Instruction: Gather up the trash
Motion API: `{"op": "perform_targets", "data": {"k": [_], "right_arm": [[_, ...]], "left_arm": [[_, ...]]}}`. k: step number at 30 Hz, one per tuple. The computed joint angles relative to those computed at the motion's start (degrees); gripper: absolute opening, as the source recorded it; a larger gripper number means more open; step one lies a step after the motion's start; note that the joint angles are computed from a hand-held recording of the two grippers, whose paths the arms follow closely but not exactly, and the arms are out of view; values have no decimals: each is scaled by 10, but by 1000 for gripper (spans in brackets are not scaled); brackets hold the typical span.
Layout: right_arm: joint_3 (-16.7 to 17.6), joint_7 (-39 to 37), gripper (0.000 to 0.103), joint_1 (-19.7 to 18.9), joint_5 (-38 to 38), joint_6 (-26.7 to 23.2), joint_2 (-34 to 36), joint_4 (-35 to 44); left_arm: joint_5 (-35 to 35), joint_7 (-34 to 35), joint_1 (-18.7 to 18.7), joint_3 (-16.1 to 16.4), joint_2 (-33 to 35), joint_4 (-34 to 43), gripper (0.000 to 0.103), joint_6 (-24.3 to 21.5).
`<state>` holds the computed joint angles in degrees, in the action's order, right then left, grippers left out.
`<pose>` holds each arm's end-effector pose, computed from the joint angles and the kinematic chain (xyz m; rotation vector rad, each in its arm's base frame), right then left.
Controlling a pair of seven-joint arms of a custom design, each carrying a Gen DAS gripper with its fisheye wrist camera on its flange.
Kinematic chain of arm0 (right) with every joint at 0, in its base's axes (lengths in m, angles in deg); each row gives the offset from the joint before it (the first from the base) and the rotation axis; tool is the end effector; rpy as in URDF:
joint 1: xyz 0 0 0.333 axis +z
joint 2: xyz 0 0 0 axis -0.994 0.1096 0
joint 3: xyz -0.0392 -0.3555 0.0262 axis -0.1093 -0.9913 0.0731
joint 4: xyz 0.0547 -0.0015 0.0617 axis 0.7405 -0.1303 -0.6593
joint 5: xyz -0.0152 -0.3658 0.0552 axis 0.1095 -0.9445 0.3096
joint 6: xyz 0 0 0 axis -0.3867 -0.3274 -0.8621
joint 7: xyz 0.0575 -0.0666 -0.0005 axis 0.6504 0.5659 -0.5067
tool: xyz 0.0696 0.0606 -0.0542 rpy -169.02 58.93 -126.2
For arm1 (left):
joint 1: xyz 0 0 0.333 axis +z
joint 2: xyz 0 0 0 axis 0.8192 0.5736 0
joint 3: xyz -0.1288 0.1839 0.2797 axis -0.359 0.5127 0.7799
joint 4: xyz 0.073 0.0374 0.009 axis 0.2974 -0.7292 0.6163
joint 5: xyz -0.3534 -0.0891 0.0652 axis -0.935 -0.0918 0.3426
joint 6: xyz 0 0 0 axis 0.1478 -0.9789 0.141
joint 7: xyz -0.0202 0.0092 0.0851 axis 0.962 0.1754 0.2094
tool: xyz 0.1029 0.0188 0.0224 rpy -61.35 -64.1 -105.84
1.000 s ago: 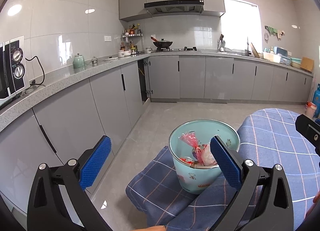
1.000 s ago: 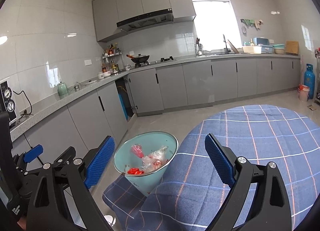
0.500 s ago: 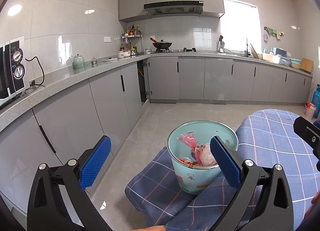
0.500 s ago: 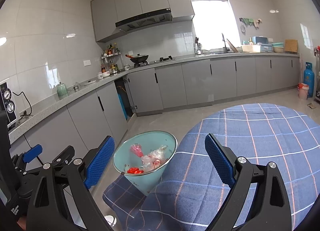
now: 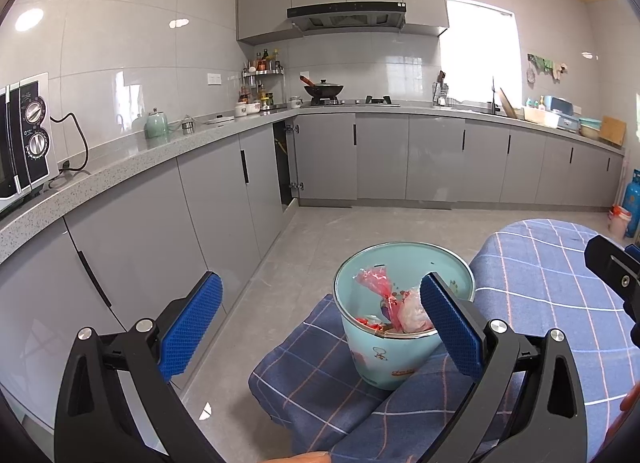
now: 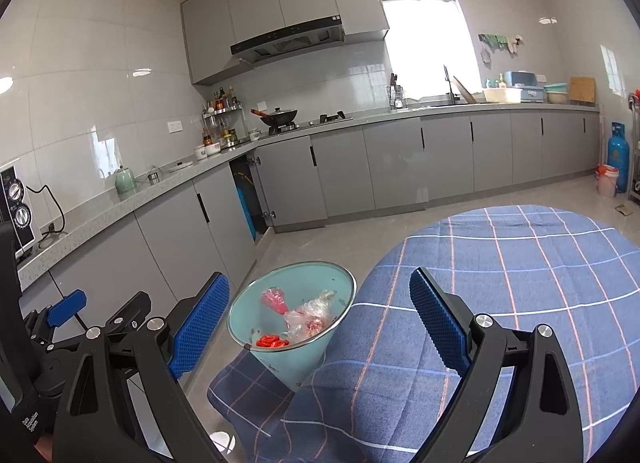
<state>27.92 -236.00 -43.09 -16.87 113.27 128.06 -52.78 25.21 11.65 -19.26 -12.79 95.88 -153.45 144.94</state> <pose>0.6354 0.4594 0.4247 -1.3771 1.4430 -0.7575 0.6473 -0.3412 0.4060 -1.5794 1.3865 -0.8149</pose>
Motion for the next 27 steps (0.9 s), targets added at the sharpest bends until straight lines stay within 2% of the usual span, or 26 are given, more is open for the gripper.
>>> {"op": "perform_targets", "data": {"k": [23, 27], "right_arm": [[0, 7, 90, 2, -5, -4, -4, -10], [3, 5, 90, 0, -5, -5, -5, -10]], "left_arm": [[29, -30, 5, -3, 4, 13, 97, -17], [34, -31, 24, -32, -18, 16, 97, -10]]}}
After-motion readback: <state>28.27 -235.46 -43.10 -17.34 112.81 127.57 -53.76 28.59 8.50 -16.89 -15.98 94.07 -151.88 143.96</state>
